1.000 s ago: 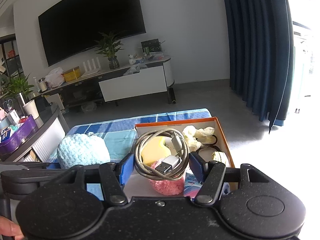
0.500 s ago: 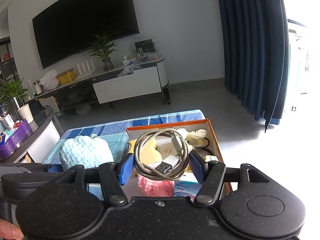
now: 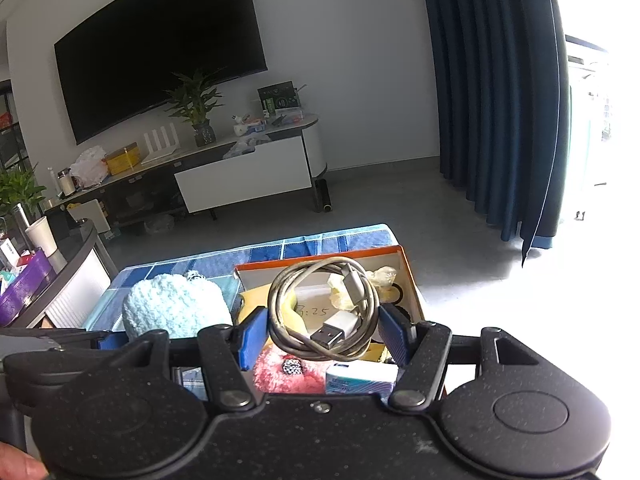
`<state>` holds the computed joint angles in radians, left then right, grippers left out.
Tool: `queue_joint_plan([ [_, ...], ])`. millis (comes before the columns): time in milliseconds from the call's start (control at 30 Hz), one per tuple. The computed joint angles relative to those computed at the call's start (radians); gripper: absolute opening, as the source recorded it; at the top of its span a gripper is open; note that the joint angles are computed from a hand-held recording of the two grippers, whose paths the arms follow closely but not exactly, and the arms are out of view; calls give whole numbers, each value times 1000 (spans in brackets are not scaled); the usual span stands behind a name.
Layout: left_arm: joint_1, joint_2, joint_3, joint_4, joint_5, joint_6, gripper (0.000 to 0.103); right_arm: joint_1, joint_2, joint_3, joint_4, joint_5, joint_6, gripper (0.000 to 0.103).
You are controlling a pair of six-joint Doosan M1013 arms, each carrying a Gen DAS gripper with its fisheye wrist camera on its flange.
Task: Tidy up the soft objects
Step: 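Carry the knit ball with the left tool while the right tool carries the cable over the box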
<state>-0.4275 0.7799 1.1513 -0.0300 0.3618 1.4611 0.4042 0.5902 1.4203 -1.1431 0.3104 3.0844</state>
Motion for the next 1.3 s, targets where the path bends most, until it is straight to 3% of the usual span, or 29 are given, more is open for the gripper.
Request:
queue_joint_plan([
  [1300, -2, 72, -129, -39, 95, 37, 57, -14, 23, -33, 54, 12, -54, 73],
])
